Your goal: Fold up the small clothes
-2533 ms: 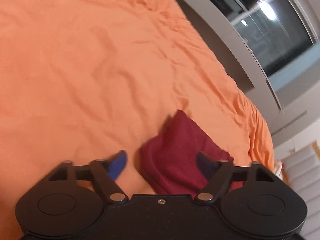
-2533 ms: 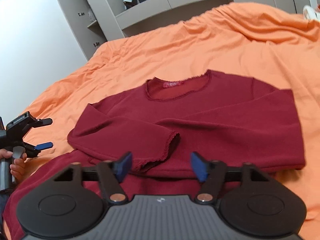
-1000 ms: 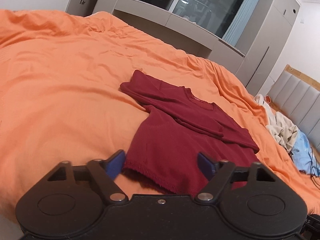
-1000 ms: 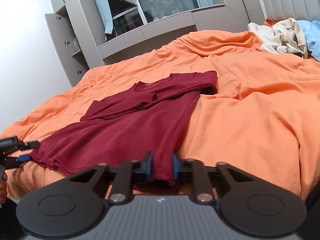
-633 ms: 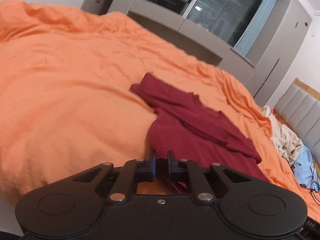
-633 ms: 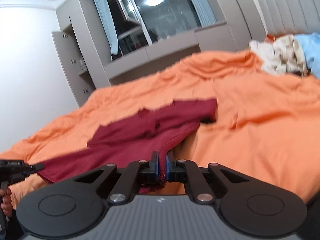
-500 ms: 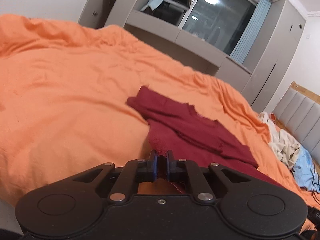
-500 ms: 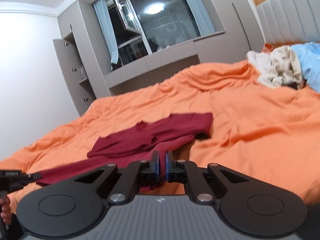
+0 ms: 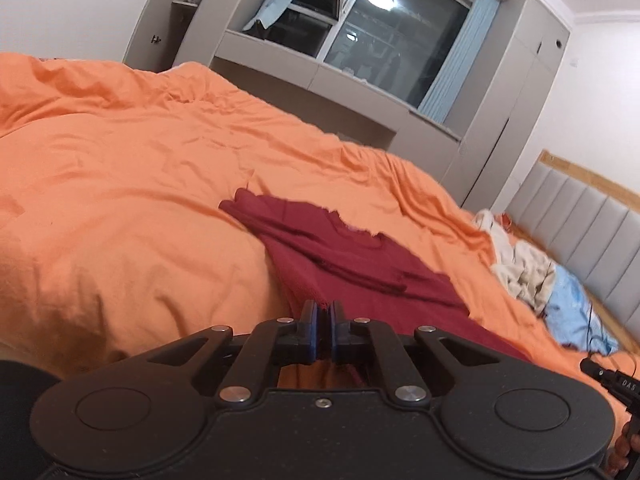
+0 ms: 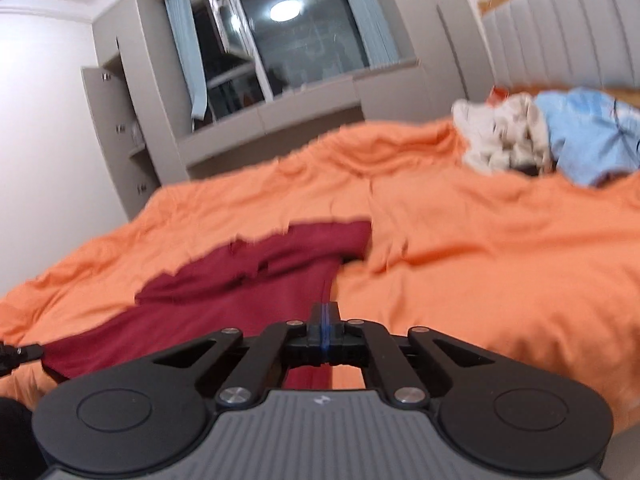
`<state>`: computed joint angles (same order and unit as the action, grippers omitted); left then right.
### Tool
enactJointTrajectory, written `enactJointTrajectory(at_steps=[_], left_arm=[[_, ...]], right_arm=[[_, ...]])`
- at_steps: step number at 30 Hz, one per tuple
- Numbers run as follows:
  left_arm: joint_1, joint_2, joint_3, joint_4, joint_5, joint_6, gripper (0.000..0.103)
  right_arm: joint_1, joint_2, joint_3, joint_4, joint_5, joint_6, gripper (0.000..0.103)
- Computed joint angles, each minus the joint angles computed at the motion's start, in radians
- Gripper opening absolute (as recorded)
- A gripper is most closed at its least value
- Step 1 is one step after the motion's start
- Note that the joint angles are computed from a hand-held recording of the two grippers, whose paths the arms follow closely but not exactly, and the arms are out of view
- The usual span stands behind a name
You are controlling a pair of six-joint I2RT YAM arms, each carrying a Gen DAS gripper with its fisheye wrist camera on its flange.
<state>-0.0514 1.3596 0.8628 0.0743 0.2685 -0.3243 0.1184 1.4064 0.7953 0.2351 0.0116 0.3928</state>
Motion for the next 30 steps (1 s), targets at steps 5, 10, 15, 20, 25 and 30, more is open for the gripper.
enactJointTrajectory(at_steps=[5, 10, 15, 20, 25, 30], left_arm=[[0.015, 0.027, -0.012, 0.004, 0.012, 0.008, 0.007], [0.014, 0.021, -0.014, -0.012, -0.010, 0.038, 0.029], [-0.021, -0.013, -0.028, -0.014, -0.101, 0.086, 0.087], [-0.061, -0.022, -0.037, 0.000, -0.146, 0.168, 0.102], [-0.108, 0.025, -0.007, -0.030, -0.171, 0.225, 0.102], [-0.146, 0.061, 0.000, -0.022, -0.177, 0.284, 0.102]], right_arm=[[0.050, 0.019, -0.003, -0.028, 0.045, -0.068, 0.004], [0.097, 0.039, 0.036, -0.086, 0.035, -0.194, 0.065], [0.200, 0.061, 0.082, -0.151, 0.145, -0.439, 0.085], [0.314, 0.112, 0.120, -0.203, 0.338, -0.682, 0.090], [0.361, 0.194, 0.153, -0.206, 0.422, -0.794, 0.089], [0.385, 0.248, 0.162, -0.164, 0.440, -0.903, 0.075]])
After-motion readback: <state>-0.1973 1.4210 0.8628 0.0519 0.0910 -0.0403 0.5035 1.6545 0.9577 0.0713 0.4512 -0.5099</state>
